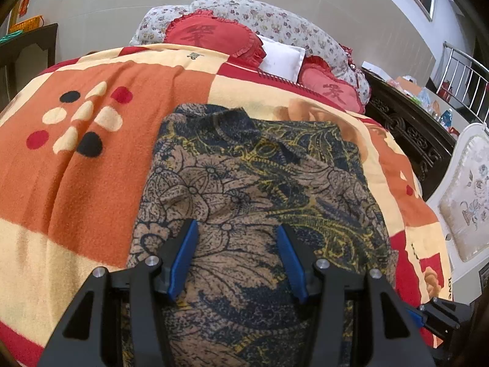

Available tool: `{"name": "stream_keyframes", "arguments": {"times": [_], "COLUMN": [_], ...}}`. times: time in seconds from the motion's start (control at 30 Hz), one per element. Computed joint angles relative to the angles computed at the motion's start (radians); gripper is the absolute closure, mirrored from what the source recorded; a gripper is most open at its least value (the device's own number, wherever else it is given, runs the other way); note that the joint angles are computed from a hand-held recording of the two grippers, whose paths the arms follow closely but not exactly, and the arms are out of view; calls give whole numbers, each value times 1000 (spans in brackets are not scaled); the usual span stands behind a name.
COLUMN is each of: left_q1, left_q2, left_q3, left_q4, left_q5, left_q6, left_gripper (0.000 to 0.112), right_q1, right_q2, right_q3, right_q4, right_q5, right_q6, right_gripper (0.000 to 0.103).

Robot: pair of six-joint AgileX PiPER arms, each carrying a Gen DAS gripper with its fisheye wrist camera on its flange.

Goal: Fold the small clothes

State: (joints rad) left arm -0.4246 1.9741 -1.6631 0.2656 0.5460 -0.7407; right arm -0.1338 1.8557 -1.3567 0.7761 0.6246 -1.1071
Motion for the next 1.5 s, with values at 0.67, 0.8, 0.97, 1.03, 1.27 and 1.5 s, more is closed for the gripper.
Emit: {"name": "stream_keyframes", "arguments": {"times": [0.67,0.8,0.97,1.03,1.27,1.5], "left_q1": [2,-2,-13,-17,-267,-423], "left_q2": [2,7,7,-84,-348,-372], "left_q3": [-1,-17,-157,-71,270,363], "left_q4": [-7,-4,-85,-66,446,509], "left_q5": [-4,15,249,243,369,519], "left_q6": [5,10,176,162,-200,-367], "left_gripper": [56,54,49,43,11,10], "right_q1": [-19,-14,-13,-32,-160,-230], "right_q2": [22,20,18,-2,-159,-176], "right_q3": [-31,-27,-55,-81,74,205], "right_q4": [23,19,-45,-82,-95,-44], "right_q5": [53,44,69,124,145,163], "right_q6": [4,6,69,162,229,125], "right_gripper": [90,90,90,90,75,74]}}
